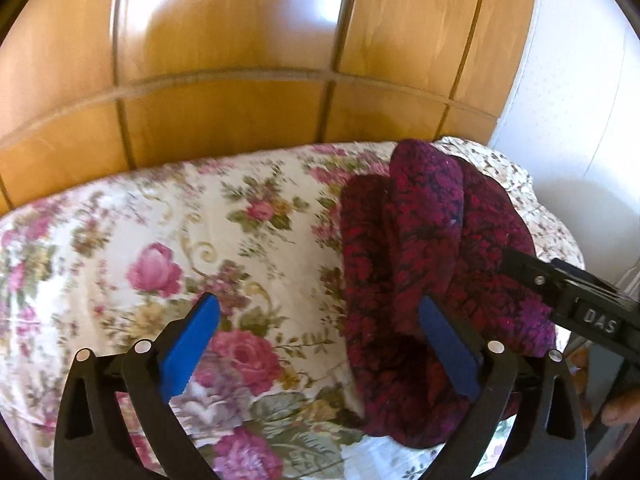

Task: Fold small clothes
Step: 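Lower the folded sweater onto the quilt with both grippers, then open both grippers and release the folded sweater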

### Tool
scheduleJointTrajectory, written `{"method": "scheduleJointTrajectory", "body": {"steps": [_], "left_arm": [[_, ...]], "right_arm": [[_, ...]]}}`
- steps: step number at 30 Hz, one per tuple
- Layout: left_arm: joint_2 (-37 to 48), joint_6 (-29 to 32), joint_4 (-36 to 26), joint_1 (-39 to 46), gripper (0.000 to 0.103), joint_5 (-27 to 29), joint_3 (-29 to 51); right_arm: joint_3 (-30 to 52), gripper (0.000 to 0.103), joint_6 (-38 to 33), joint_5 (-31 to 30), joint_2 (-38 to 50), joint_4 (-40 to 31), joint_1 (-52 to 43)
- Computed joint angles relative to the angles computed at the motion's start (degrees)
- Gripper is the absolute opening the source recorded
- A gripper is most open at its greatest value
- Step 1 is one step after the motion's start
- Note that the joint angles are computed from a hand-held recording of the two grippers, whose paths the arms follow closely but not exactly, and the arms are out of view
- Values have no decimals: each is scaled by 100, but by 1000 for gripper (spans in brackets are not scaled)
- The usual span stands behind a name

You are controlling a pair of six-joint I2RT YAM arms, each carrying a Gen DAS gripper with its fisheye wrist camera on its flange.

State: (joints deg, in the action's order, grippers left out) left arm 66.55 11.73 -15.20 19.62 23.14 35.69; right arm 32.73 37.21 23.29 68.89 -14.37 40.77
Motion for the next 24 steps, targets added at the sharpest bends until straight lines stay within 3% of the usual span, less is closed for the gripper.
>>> {"method": "scheduleJointTrajectory", "body": {"steps": [6,11,17,24], "left_arm": [[-1004,347,-98,11,99,-337,-338],[-1541,367,-274,266,99,-170,-496],[-1843,344,-470,564,99,-6,-614],[-2172,340,-753,767,99,63,-646]], "right_arm": [[111,101,883,1292,-277,-709,1149],[125,101,1676,2104,-362,-1225,1846],[125,101,2758,2510,-508,-2000,2216],[9,101,3433,2275,-436,-2280,2566]]}}
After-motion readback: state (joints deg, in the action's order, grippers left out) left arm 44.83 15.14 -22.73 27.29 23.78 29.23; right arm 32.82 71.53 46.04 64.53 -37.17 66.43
